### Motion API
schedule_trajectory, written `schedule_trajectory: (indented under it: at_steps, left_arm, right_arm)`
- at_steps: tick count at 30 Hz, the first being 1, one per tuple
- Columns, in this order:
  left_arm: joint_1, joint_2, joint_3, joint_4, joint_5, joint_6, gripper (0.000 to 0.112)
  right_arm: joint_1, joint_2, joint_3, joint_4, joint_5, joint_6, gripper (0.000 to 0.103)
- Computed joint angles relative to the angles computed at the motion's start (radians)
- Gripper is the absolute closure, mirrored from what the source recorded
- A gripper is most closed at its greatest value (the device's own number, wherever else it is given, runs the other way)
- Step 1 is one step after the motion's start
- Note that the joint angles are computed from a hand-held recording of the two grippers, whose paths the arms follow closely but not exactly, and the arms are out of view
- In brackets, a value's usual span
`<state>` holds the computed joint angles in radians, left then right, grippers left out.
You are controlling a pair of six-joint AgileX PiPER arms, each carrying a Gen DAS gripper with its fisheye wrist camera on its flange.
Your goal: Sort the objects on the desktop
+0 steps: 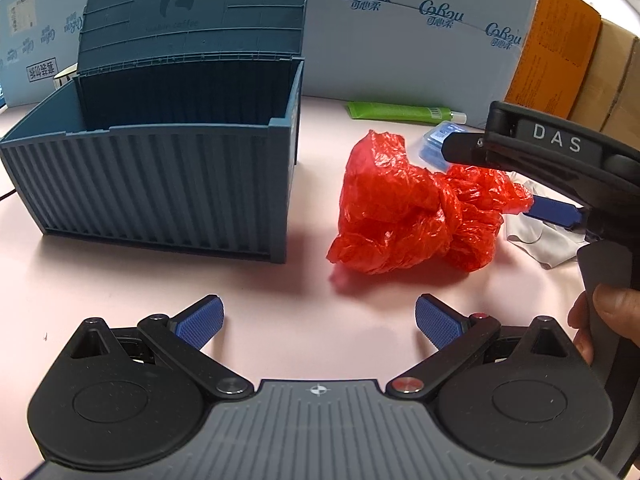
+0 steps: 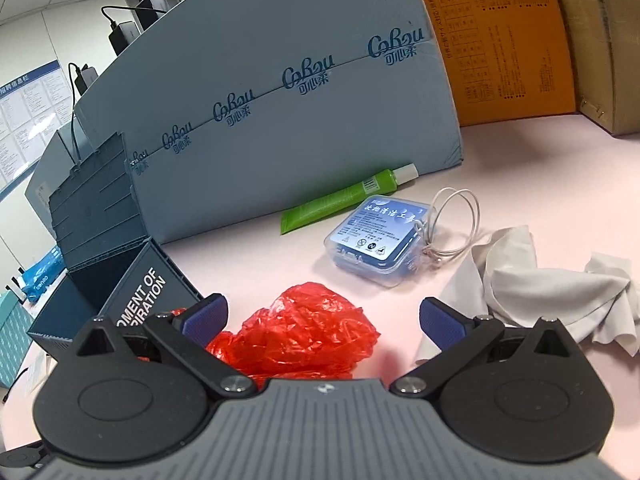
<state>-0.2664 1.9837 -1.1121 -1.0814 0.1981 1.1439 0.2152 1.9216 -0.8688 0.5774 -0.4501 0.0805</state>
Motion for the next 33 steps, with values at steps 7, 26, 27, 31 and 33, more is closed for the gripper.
schedule_trajectory:
  at_steps: [7,26,27,31,33]
  left_arm:
    - [-0.006,0.003,0.0,0.095,-0.029,-0.11,0.009]
    - [-0.026,0.013,-0.01,0.44,-0.074,-0.46,0.009]
    - [-0.027,0.013,-0.01,0.45,-0.075,-0.469,0.009]
    - [-0.027,0.012,-0.008,0.468,-0.076,-0.482,0.009]
    - [-0.029,0.008,-0.003,0.483,-0.078,-0.498,0.009]
  right_arm:
    - [-0.006,0.009,-0.008,0.052,0.023,-0.037,0.0]
    - [-0.064,-0.033,0.111,-0.091,-0.053,0.249,0.0]
    - [-0.068,-0.034,0.118,-0.099,-0.058,0.268,0.0]
    - [-0.074,-0.044,0.142,-0.084,-0.077,0.261,0.0]
    - [-0.063,-0.053,0.148,0.004,-0.09,0.176,0.0]
